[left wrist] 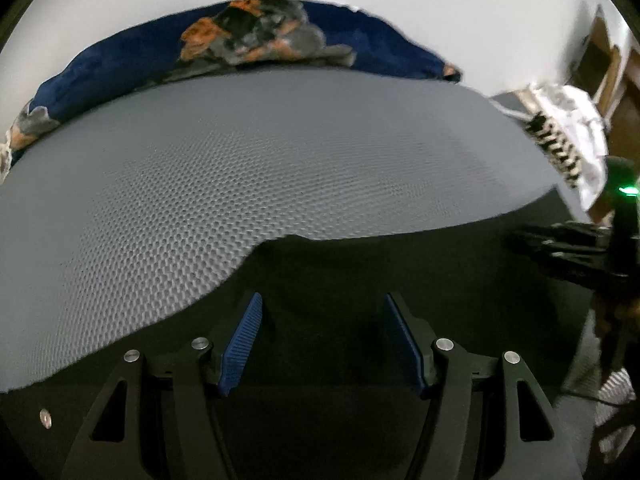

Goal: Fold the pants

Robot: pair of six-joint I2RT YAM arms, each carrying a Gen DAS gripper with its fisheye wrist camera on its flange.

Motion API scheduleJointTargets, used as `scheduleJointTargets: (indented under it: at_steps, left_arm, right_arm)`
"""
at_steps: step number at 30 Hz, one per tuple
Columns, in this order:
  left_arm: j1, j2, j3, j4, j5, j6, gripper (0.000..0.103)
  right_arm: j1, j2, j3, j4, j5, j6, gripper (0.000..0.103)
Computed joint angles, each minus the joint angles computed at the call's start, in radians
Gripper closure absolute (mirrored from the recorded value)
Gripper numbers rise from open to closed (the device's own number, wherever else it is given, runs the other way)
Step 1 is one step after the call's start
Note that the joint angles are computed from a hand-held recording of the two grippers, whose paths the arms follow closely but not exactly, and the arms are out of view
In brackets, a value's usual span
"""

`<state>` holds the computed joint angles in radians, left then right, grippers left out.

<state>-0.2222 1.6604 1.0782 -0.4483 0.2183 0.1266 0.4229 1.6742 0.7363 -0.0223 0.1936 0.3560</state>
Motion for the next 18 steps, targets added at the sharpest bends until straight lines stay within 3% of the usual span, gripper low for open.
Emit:
scheduleJointTargets:
  at_steps: [6, 10, 16, 18]
  left_arm:
    - [-0.006, 0.048, 0.009, 0.036, -0.050, -0.012, 0.040]
    - [0.014, 0.053, 0.027, 0.022, -0.022, -0.011, 0.040]
    - [0.087, -0.112, -0.055, -0.020, 0.054, 0.009, 0.040]
    - [0.111, -0.163, -0.090, -0.046, 0.049, 0.040, 0.040]
  right_arm:
    - [-0.006, 0.026, 0.015, 0.026, 0.020, -0.010, 0.067]
    - [-0.016, 0.031, 0.037, 0.005, 0.002, 0.010, 0.062]
    - [0.025, -0.079, -0.026, -0.025, 0.042, 0.040, 0.061]
    - [0.045, -0.106, -0.047, -0.038, 0.058, 0.038, 0.056]
